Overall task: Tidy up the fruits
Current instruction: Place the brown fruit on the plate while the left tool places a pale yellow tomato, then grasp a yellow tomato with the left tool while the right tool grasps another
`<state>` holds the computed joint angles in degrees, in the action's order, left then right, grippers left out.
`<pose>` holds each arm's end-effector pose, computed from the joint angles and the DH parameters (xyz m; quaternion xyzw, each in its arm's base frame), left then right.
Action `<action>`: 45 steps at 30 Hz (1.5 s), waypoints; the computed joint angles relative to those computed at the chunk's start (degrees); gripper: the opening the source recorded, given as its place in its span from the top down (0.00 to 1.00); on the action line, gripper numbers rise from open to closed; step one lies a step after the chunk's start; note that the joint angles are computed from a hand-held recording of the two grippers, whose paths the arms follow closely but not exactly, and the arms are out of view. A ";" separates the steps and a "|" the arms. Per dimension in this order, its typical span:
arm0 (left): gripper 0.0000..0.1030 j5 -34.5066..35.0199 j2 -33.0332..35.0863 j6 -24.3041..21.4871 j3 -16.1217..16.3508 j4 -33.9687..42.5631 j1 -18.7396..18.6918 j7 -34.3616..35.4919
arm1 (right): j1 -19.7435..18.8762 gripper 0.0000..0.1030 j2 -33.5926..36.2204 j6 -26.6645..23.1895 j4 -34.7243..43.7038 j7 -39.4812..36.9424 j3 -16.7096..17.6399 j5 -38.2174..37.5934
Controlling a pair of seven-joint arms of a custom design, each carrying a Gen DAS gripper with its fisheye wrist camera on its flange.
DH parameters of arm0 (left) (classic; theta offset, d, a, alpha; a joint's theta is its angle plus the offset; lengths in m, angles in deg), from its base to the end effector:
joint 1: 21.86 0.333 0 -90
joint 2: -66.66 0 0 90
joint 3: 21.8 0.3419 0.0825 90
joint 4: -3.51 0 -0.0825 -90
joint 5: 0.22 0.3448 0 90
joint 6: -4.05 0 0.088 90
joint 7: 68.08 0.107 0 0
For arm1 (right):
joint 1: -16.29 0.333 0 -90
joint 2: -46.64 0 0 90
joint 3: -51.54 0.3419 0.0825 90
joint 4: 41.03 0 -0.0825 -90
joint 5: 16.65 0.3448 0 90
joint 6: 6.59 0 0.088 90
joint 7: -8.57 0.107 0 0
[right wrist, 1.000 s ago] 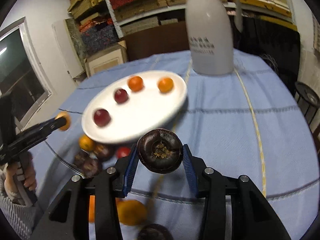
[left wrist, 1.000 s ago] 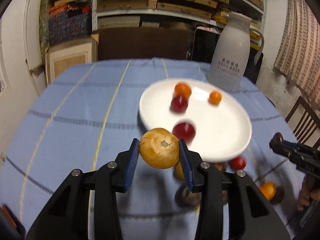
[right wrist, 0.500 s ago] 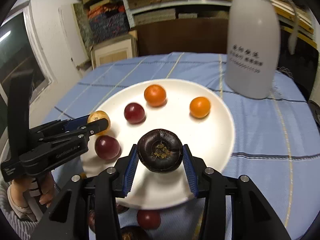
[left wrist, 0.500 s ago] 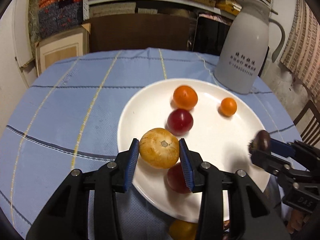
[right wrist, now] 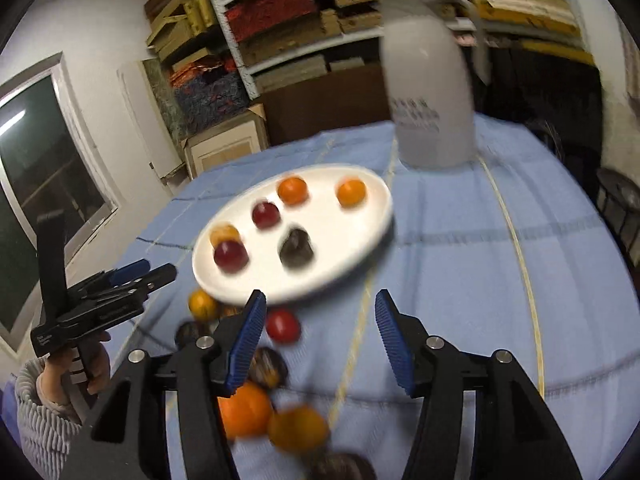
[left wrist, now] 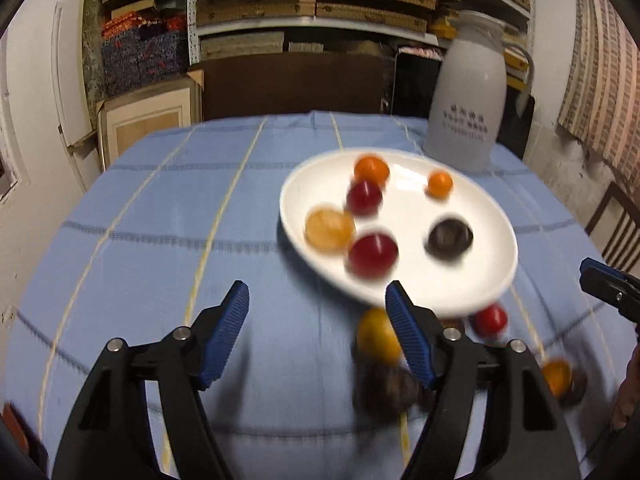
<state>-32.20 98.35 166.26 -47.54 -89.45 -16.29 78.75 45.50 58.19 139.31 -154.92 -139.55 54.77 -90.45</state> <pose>0.6916 -0.1533 0.4380 -0.3767 0.8322 -0.3741 0.1601 0.4944 0.3267 0.4420 -0.4320 0.7874 -0.2747 0.3432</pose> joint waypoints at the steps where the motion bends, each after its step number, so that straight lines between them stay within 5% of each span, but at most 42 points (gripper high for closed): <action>1: 0.33 -0.33 -0.71 0.32 -0.33 -1.71 0.53 0.70 | -0.12 0.44 -0.38 1.17 -1.19 1.71 -0.05 -0.34; 8: 0.33 -1.01 -2.09 2.88 -2.34 -6.14 1.07 5.95 | -0.36 0.44 -1.30 3.00 -4.61 8.14 0.68 -2.56; 12: 0.33 2.93 -0.94 2.61 0.68 -4.86 -2.08 3.22 | -0.69 0.43 -1.13 3.79 -4.85 8.94 0.70 -2.81; 19: 0.38 9.62 2.88 -4.28 4.53 1.93 -5.56 -3.96 | -0.49 0.40 -0.34 4.00 -4.13 7.32 0.49 -1.16; 24: 0.63 8.90 4.45 -9.46 3.04 5.08 -4.19 -3.81 | -0.57 0.39 -0.03 4.59 -4.01 6.75 0.23 -0.54; 30: 0.64 8.03 3.24 -7.53 3.17 3.03 -3.99 -2.14 | -0.47 0.39 -0.24 4.72 -4.52 7.38 -0.16 -0.69; 38: 0.64 -0.93 0.61 -5.58 0.32 0.73 2.21 0.05 | 0.13 0.39 0.16 6.26 -3.98 7.34 0.47 -3.67; 41: 0.64 -2.90 -0.05 -6.81 0.48 0.33 2.85 1.43 | 1.09 0.39 1.40 4.81 -2.57 1.28 1.56 -0.18; 45: 0.63 -4.80 -1.24 -6.72 0.45 -1.31 2.69 5.22 | 1.46 0.54 3.20 5.92 -0.98 -6.80 0.91 6.26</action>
